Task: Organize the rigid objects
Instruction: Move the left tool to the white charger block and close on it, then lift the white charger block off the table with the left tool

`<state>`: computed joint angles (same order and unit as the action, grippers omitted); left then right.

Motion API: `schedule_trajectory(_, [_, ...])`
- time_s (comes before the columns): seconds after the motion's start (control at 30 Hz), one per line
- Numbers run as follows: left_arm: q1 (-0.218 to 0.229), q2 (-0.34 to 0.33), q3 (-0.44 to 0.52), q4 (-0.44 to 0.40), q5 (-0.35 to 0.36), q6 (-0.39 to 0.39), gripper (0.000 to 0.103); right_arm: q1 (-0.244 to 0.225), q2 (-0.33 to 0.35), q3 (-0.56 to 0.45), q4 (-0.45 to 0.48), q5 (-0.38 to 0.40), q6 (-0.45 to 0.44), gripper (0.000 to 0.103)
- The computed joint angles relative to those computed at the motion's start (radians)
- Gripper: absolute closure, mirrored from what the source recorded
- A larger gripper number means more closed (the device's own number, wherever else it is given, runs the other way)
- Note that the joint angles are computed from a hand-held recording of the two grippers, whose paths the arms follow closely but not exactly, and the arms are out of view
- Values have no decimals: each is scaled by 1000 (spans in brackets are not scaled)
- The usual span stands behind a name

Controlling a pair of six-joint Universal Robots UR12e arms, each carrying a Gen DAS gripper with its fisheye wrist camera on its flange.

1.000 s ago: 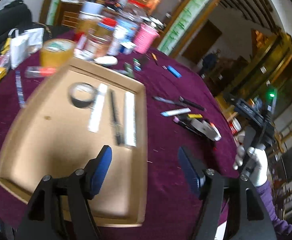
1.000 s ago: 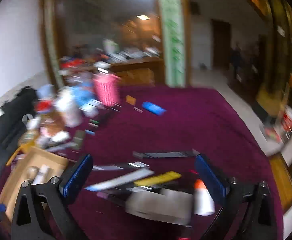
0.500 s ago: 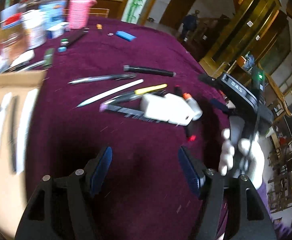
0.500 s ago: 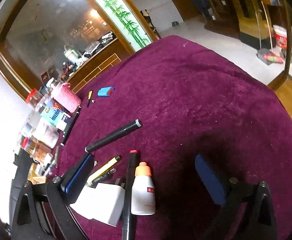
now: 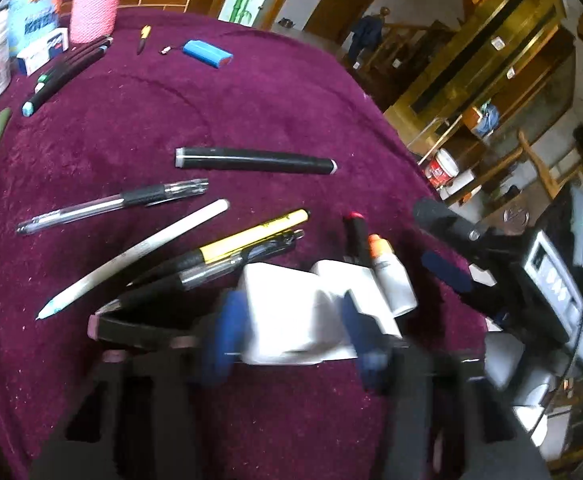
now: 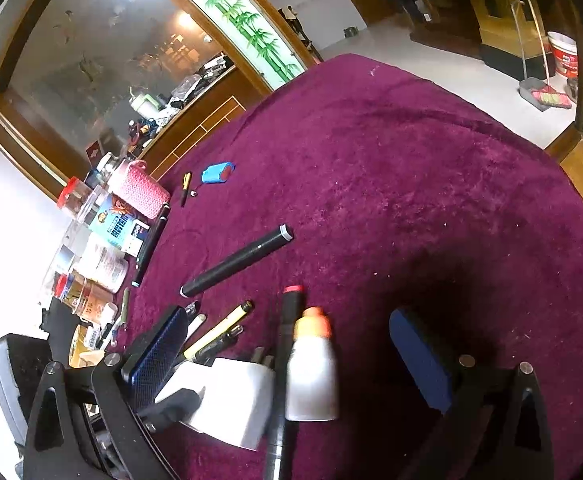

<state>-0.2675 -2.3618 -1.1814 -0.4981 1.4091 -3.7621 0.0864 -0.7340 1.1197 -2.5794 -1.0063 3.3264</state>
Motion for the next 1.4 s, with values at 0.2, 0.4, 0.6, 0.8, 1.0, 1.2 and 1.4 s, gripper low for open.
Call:
schedule_trajectory(0.2, [3, 30, -47, 38, -46, 38, 93, 2, 8, -13, 46, -3, -9, 1])
schedule_trajectory(0.4, [9, 39, -69, 82, -66, -2, 87, 0, 8, -11, 39, 6, 0, 1])
schedule_trajectory(0.6, [9, 19, -41, 50, -65, -19, 50, -1, 6, -7, 26, 2, 11, 1])
schedule_trajectory(0.8, [-13, -27, 53, -55, -27, 50, 50, -3, 3, -6, 28, 1, 11, 1])
schedule_trajectory(1.0, [-8, -8, 23, 0, -28, 43, 103, -1, 3, -5, 34, -17, 12, 1])
schedule_trajectory(1.2, [-7, 21, -24, 27, -35, 46, 103, -5, 1, 1, 13, -16, 30, 1])
schedule_trajectory(1.4, [-11, 7, -6, 31, 4, 24, 68, -26, -1, 19, -59, 12, 128, 1])
